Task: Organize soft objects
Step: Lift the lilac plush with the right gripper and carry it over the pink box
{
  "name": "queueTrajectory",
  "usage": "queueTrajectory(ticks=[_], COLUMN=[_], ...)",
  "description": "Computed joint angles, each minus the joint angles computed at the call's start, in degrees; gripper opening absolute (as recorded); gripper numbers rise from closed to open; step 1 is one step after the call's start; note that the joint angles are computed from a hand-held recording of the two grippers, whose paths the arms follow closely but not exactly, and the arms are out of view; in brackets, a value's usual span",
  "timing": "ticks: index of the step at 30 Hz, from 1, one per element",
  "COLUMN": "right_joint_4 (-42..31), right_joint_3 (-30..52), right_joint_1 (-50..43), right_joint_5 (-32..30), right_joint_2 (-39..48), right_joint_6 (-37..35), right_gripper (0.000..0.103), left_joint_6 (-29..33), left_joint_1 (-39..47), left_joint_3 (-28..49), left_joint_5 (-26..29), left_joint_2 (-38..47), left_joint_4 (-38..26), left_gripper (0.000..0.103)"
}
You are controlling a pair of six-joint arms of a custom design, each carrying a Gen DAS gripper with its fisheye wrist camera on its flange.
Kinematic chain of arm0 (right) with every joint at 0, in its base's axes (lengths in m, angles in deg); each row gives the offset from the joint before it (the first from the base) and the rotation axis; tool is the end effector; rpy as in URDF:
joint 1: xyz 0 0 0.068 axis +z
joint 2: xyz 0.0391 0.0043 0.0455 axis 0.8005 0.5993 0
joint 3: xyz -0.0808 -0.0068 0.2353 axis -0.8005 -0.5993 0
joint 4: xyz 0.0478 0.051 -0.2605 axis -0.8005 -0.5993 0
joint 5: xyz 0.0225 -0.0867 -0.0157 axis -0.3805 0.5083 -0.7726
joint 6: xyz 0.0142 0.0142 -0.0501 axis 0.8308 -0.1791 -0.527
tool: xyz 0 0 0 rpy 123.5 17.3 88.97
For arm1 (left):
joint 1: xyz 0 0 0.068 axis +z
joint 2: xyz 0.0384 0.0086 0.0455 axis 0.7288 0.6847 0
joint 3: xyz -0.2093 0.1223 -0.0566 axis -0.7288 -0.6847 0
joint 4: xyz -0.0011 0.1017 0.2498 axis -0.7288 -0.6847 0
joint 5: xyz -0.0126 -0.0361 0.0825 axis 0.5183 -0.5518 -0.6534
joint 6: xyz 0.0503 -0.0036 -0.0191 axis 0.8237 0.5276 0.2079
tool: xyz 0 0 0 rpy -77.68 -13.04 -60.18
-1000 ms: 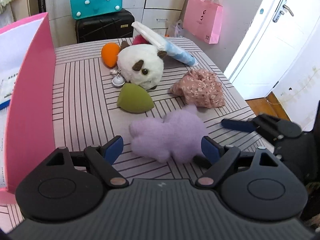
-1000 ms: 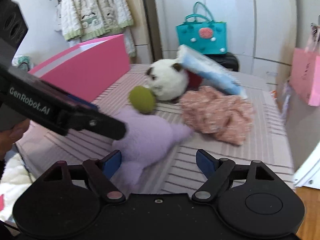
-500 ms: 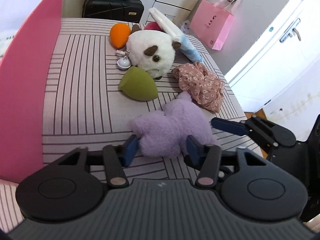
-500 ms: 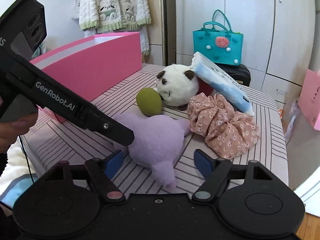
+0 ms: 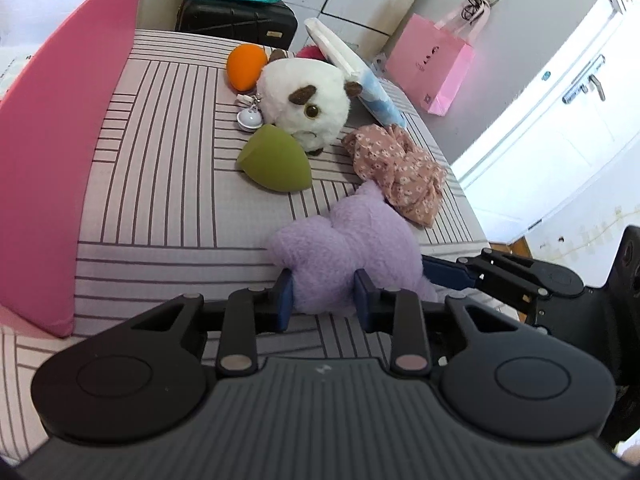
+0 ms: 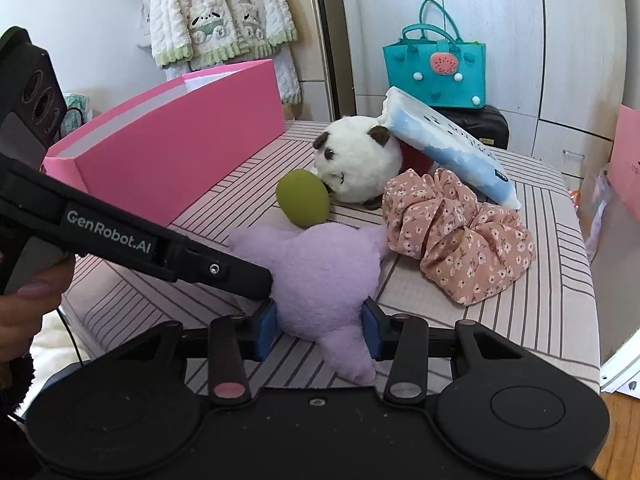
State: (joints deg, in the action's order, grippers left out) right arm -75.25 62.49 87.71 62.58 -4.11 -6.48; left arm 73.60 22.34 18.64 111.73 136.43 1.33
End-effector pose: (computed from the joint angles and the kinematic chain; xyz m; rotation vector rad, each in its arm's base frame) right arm 0.2279 0.1360 0.1521 0.2994 2.2626 0.0505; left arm 0.3959 -0.2039 0.1703 1.1305 2.3892 -0.9264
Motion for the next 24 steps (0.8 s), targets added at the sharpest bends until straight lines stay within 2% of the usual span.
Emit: queueTrajectory(ticks=[7,15,19,24], right_joint_4=[-4.85,-10.82,-12.90,-15.37], right_joint_3=[0.98,3.35,4.98,8.19], right_joint_1=[1.54,6.72,8.79,9.37], right_joint_5=[-2.71,-1.87,-1.42,-4.00], right_joint_2=[-2.86,-5.18,-5.80,-5.43], right_joint_6=[4.26,7.27,7.53,6.96], right_gripper=[0.049,0.049,0.049,0.049], left_joint_6=[4.64,11.33,14.41,18.97], left_joint_1=[1.20,3.92,5.72,8.17], left_joint_3=[0.52,-1.63,-1.07,1.58], left_joint_5=[-0.27,0.67,1.63,2.08], left_joint_2=[-1.72,-5.85,-6.90,-7.05], left_joint_4=[-6.22,-12.51,-16.21,-22.39], left_gripper=[0.030,0.030,0.030,0.030])
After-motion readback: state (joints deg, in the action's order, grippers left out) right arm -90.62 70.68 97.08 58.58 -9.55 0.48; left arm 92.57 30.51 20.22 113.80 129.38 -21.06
